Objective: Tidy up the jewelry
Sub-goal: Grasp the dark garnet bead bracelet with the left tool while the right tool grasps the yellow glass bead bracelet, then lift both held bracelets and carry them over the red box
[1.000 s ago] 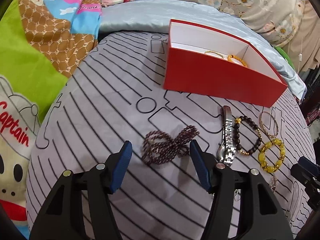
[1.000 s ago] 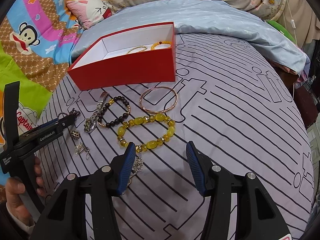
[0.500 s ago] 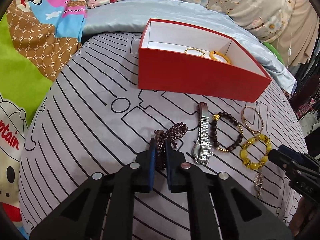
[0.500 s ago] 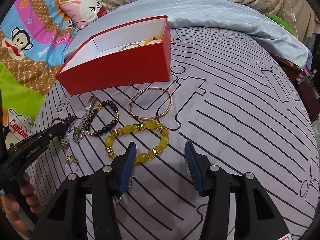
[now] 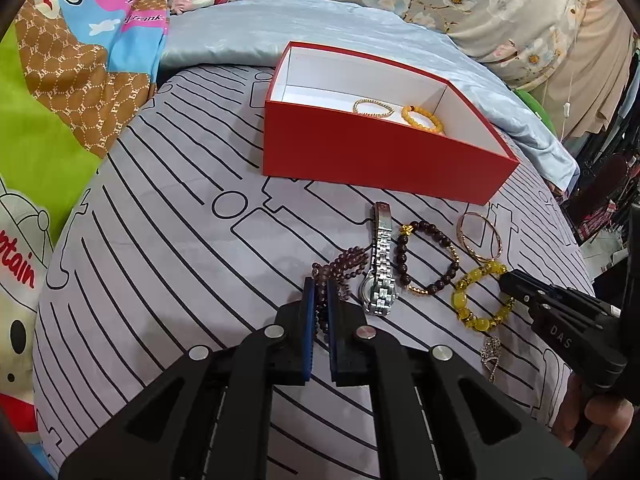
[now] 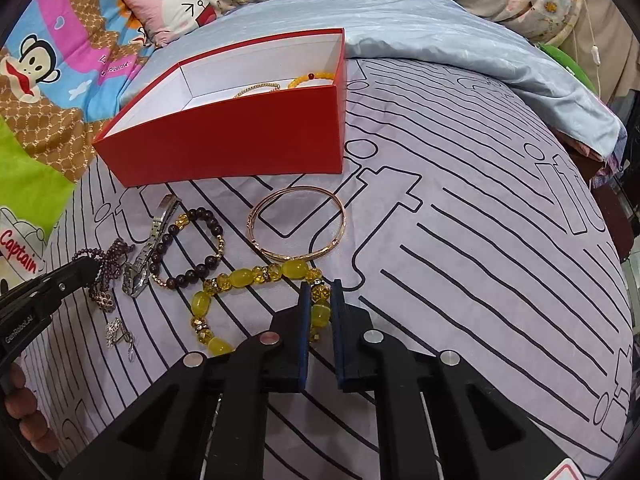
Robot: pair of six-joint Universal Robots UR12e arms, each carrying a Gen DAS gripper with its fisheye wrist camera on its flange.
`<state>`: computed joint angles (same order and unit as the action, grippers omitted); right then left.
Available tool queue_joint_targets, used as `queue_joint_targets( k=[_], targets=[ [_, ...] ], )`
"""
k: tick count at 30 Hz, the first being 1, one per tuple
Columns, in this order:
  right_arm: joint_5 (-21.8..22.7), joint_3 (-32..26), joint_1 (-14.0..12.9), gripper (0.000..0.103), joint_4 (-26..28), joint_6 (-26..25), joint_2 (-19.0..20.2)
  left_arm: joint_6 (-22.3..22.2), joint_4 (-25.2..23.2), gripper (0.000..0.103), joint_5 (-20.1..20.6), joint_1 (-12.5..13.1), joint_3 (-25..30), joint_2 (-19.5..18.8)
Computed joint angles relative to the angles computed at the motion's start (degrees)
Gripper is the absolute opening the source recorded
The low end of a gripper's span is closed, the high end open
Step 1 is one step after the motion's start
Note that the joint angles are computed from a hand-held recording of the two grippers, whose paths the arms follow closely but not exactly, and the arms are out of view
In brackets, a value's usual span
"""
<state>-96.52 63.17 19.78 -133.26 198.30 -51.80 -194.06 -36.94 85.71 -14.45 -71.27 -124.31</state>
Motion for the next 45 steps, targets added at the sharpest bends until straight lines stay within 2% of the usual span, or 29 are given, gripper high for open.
queue_joint_targets(
  k=[13, 30, 36, 39, 42, 45],
  targets=[
    [1.02, 2.22, 0.15, 0.008, -4.7, 0.51, -2.46, 0.49, 0.83, 0.005, -0.32, -0.1, -0.79, 1.28],
    [0.56, 2.34, 0.49, 0.008, -11.21, -3.04, -5.07, 1.86, 3.09, 0.005, 0.62, -0.31, -0.17, 2.74],
    [1.58, -2.04, 0.04, 0.008, -11.83, -5.53, -3.41, 3.25, 3.77, 0.005, 1.35, -0.34, 3.5, 1.48],
    [1.1, -6.37, -0.06, 0.008, -11.01, -6.99, -1.22, 4.43, 3.96, 0.005, 2.04, -0.5, 6.54, 0.06],
    [3.72, -10.41, -0.68, 0.008, -9.64, -6.7, 0.91, 5.43, 3.54, 0.005, 2.58, -0.63, 10.33, -1.88],
    [3.83, -16.64, -0.75, 0.008, -6.94, -7.65, 4.39, 6.26, 2.3, 0.005, 3.05, -0.73, 14.95, -4.42]
  ],
)
